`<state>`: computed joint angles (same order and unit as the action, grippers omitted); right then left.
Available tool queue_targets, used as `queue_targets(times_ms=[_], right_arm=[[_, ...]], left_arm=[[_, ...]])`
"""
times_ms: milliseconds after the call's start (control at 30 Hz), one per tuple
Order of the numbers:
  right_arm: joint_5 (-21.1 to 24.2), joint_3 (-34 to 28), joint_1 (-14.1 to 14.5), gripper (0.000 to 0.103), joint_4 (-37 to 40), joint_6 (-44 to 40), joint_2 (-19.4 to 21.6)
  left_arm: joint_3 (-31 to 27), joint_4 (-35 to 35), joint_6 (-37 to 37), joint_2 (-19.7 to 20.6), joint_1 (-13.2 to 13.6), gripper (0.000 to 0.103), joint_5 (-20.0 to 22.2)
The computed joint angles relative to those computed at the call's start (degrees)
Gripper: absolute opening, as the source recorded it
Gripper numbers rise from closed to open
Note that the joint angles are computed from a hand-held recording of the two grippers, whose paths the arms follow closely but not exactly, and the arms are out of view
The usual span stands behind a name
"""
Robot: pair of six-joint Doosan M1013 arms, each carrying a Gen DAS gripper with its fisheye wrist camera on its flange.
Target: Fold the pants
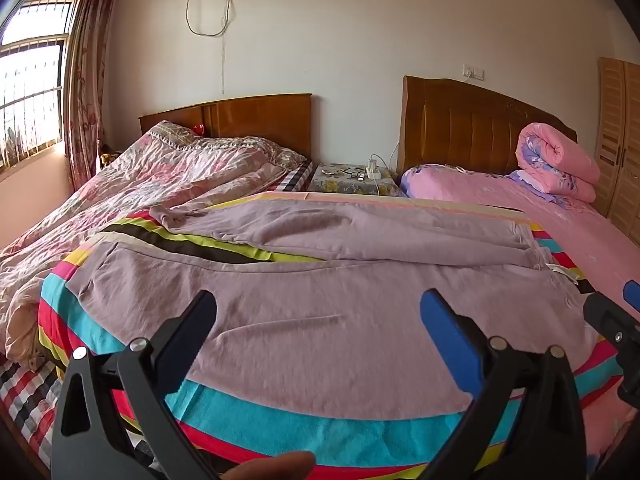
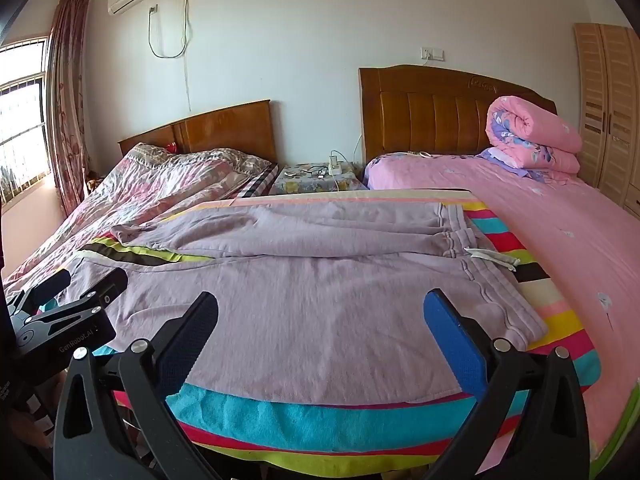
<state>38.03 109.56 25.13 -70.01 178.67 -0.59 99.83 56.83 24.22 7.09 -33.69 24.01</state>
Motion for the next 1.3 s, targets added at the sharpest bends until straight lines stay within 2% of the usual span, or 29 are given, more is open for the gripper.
queue_targets(times_ms=[500,833,1300], right_arm=[[0.8,-0.2,0.6,0.099,0.4,-0.1,0.5],[3.3,-0.2,0.7,0.099,-0.1,0.0,0.6],[3.3,0.0,0.5,0.099,0.7,-0.5,0.8]], left_arm=[[0.3,1.5,-1.6,0.2,0.2,0.102,-0.2],[-0.1,0.0,-0.1,0.3,0.4,0.102,0.3],[-0.2,-1.0,0.7,0.6,0.3,0.102,1.3]])
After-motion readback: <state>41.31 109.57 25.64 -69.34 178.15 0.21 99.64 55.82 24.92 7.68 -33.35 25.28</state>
